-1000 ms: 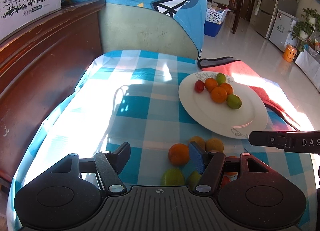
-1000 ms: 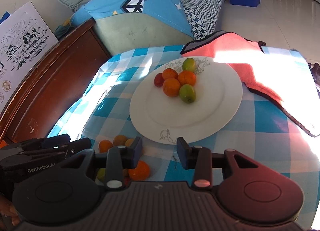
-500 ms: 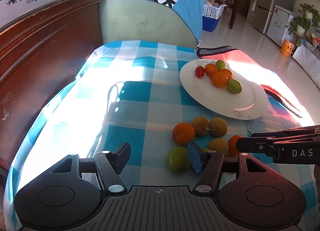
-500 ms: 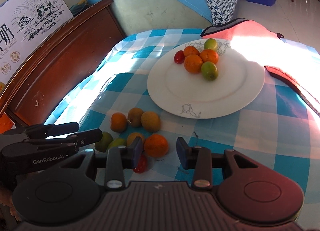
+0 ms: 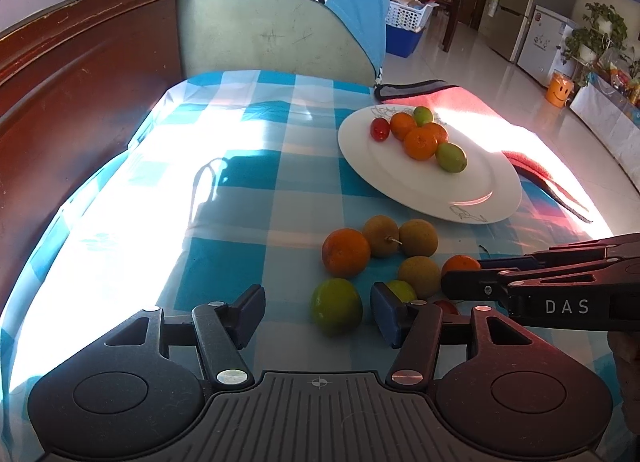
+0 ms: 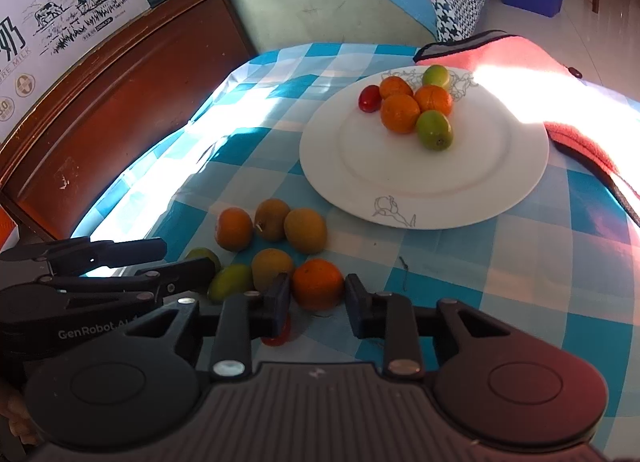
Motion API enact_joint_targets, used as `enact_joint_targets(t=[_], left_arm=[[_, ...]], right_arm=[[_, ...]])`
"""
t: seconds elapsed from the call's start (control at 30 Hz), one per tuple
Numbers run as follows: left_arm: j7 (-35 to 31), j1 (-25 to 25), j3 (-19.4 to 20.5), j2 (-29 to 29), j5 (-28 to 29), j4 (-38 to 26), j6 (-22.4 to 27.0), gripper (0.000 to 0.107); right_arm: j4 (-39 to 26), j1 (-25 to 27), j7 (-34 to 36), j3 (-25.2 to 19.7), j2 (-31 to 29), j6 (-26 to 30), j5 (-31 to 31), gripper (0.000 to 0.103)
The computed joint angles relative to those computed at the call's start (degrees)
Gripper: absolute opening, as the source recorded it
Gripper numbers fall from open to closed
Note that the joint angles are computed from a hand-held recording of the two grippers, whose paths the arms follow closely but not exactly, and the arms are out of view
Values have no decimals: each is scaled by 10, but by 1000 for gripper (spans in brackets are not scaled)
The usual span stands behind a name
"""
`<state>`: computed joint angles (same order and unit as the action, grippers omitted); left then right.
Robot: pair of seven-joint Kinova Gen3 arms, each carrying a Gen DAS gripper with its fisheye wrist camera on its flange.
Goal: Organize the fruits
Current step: 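Move the left tool to a green citrus while the right tool approaches an orange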
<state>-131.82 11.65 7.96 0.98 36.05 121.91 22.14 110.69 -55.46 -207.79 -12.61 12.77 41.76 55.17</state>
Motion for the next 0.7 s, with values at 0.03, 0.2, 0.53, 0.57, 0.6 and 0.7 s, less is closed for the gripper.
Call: enact_joint_targets(t=[0.03, 0.2, 0.53, 0.57, 0.6, 0.7], left_arm=[[1, 2, 0, 0, -4, 1, -2, 56], [49, 3, 2, 11, -41, -8, 5, 53], [149, 32, 19, 12, -162, 6, -44, 49], [145, 31, 21, 12, -160, 7, -46, 46], [141, 30, 21, 12, -156, 7, -47, 44], [107, 24, 24, 10, -128, 9, -46, 30]], right_arm=[[-4, -8, 9, 6, 1, 9, -6, 29], [-3, 0, 4, -1, -2, 15, -13, 29], [-5, 3, 0, 0, 0, 9, -13, 31], [-5, 2, 0, 1, 1, 9, -13, 32], [-5, 2, 1, 1, 1, 10, -12, 32], [-8, -2, 8, 0, 5, 17, -10, 31]])
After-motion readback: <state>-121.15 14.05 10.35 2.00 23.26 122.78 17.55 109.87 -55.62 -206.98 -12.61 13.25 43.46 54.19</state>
